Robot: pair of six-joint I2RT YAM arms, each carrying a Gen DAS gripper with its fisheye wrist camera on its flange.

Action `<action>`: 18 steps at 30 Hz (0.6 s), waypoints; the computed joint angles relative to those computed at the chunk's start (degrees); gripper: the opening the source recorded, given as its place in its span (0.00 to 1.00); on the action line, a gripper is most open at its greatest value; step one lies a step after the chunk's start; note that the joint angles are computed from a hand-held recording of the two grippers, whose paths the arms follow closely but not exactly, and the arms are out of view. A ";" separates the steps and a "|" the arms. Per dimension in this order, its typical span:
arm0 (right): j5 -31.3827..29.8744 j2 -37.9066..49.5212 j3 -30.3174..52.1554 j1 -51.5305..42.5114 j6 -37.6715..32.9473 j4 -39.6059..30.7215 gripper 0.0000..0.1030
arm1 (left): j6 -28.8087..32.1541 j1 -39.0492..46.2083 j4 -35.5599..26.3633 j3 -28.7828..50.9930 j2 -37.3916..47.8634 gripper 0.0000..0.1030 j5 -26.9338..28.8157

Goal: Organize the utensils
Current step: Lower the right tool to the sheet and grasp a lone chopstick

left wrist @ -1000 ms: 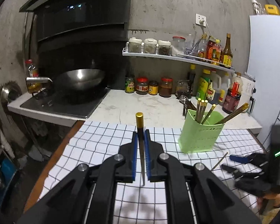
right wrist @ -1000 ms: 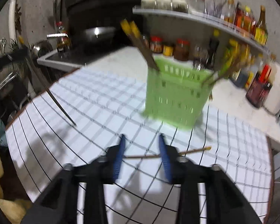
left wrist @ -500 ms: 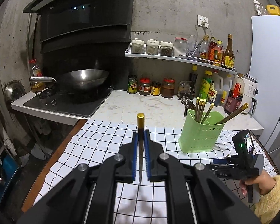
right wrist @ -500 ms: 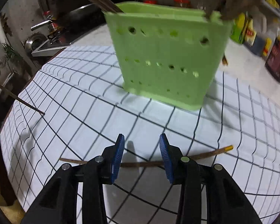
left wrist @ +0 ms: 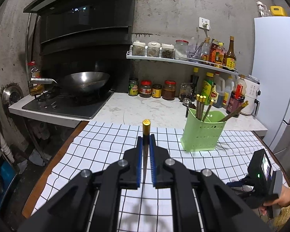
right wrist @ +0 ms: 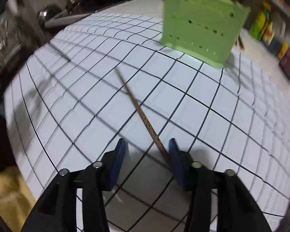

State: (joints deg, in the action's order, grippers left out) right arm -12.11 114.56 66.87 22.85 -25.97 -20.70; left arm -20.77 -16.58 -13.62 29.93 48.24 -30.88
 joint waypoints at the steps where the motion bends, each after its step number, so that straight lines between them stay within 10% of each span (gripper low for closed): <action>1: 0.03 -0.46 -0.71 0.66 0.37 0.09 0.12 | -0.01 -0.52 -0.10 -0.65 -0.90 0.06 -0.11; 10: 1.32 1.66 0.65 7.08 10.35 6.45 0.11 | -1.50 -2.28 -0.12 -5.11 -5.53 0.06 1.65; 14: 2.46 -4.59 -8.83 6.94 9.48 11.72 0.31 | -1.63 -3.03 -0.26 -6.14 -6.77 0.06 1.79; 18: 2.14 -10.13 -18.10 4.88 9.30 15.48 0.31 | -1.55 -1.85 0.12 -6.62 -7.38 0.06 3.51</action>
